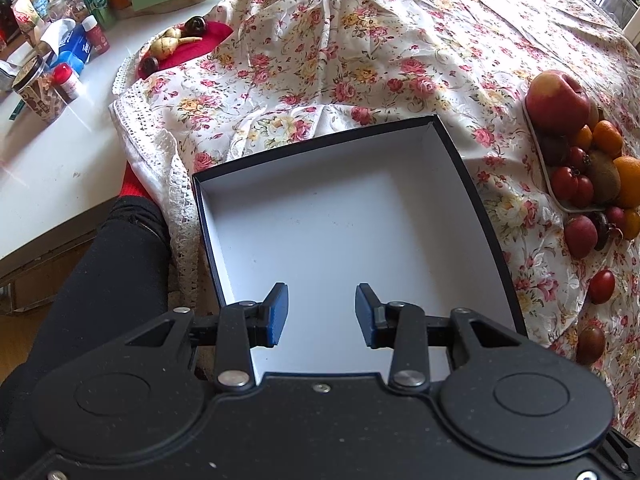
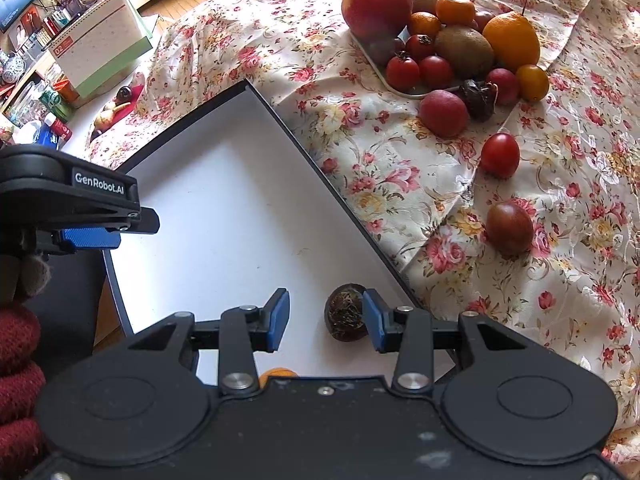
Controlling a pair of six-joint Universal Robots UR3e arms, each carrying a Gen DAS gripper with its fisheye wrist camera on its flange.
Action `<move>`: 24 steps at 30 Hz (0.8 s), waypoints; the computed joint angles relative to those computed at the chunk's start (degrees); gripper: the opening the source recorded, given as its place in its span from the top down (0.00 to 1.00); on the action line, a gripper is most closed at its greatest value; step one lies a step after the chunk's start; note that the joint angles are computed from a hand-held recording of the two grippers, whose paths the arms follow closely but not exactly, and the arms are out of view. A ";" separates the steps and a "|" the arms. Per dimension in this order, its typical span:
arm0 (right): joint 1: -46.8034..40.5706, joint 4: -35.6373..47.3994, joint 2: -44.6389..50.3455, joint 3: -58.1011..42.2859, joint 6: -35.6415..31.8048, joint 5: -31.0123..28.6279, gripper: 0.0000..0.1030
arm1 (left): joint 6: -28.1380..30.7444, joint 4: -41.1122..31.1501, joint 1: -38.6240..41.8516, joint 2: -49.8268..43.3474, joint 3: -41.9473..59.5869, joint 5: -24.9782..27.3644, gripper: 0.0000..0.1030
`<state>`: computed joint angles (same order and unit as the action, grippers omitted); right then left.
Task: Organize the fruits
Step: 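Move the right gripper to the dark red plum and grasp it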
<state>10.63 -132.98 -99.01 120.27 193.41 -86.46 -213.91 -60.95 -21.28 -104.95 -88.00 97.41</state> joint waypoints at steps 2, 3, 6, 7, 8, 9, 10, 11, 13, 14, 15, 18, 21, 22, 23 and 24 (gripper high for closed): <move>-0.29 0.55 -0.41 -0.08 0.09 0.07 0.58 | -0.30 0.02 0.03 0.02 -0.12 0.04 0.55; -0.43 0.74 -0.61 -0.11 0.08 0.12 0.58 | -0.26 0.03 0.04 0.01 -0.16 0.00 0.55; -1.07 1.43 -1.53 -0.11 -0.31 0.24 0.58 | -0.14 -0.22 -0.24 -0.37 0.31 0.11 0.55; -1.40 1.63 -1.95 0.04 -0.56 0.37 0.58 | 0.00 -0.20 -0.38 -0.52 0.52 0.10 0.55; -1.70 1.75 -2.24 0.16 -0.80 0.51 0.58 | 0.14 -0.13 -0.55 -0.63 0.69 0.16 0.55; -2.05 1.91 -2.52 0.31 -1.03 0.65 0.58 | 0.30 -0.07 -0.78 -0.79 0.87 0.36 0.55; -2.41 2.08 -2.72 0.44 -1.17 0.80 0.58 | 0.45 -0.15 -1.02 -1.00 1.15 0.65 0.55; -2.83 2.33 -2.92 0.56 -1.34 1.00 0.58 | 0.57 -0.26 -1.23 -1.19 1.38 0.93 0.55; -3.80 3.04 -3.73 0.79 -1.75 1.52 0.58 | 0.97 -0.41 -1.48 -1.44 1.60 1.10 0.55; -4.61 3.48 -4.50 0.99 -2.08 1.94 0.58 | 1.15 -0.45 -1.53 -1.52 1.66 1.01 0.55; -5.70 4.06 -5.62 1.25 -2.43 2.43 0.58 | 1.39 -0.41 -1.57 -1.57 1.69 0.89 0.55; -10.28 6.48 -10.20 2.05 -4.02 3.92 0.58 | 1.93 -0.21 -1.84 -1.71 1.92 0.64 0.55; -16.51 9.35 -15.45 2.70 -6.69 5.29 0.58 | 2.76 0.32 -2.20 -1.68 1.93 0.24 0.54; -19.02 10.47 -17.08 2.84 -7.86 5.85 0.58 | 3.05 0.50 -2.34 -1.69 1.94 0.13 0.55; -21.44 11.52 -18.73 3.07 -8.80 6.22 0.58 | 3.31 0.65 -2.55 -1.81 2.04 0.08 0.55; -24.43 12.67 -20.34 3.30 -10.24 6.80 0.58 | 3.61 0.69 -2.76 -1.94 2.19 0.07 0.55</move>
<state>-13.80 -120.30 -119.35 123.57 183.17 -79.67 -210.30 -60.26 -24.04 -106.89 -85.81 97.48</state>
